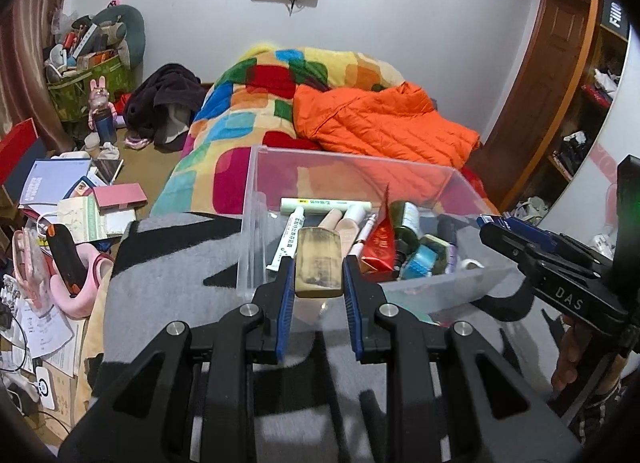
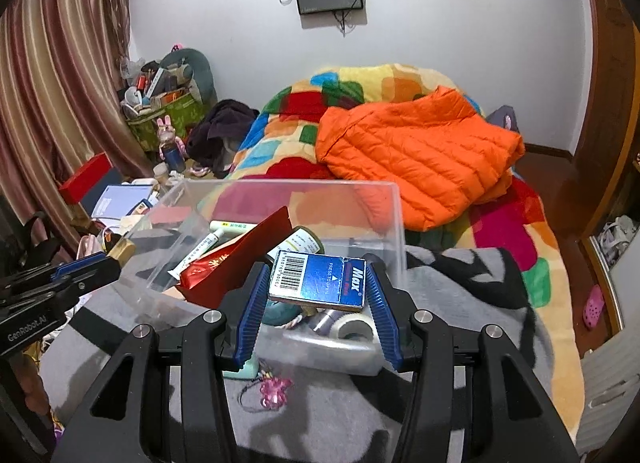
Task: Organize objects
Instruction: 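Carry the tan block and blue card into the clear box and open both tools, then grasp the mint-green bottle with the left tool while the right tool grasps the pink keychain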
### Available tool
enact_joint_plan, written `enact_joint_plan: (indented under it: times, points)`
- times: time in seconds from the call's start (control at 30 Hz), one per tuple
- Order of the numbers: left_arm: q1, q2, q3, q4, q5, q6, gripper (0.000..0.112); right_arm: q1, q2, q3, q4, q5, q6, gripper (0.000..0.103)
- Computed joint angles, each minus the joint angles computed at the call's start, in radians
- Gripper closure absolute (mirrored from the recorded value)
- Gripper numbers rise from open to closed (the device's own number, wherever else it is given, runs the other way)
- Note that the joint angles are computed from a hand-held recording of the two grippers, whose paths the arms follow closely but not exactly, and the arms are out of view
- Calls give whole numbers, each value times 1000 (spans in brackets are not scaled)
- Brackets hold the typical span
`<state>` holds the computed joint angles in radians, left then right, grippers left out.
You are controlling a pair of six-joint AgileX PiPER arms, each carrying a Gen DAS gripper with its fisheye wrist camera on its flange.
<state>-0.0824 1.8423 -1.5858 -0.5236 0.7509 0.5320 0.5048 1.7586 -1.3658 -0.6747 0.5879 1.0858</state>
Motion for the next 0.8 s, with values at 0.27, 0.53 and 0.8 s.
enact_joint_plan:
  times: [0.27, 0.53, 0.8]
  points:
    - [-24, 61, -55, 60, -20, -58, 89, -29, 65, -50, 112, -7, -115, 57]
    - [-24, 1, 11, 13, -32, 13, 89, -13, 31, -16, 96, -10, -116, 52]
    - [-19, -83, 122, -56, -10, 127, 80, 52, -81, 98, 0, -13, -45, 52]
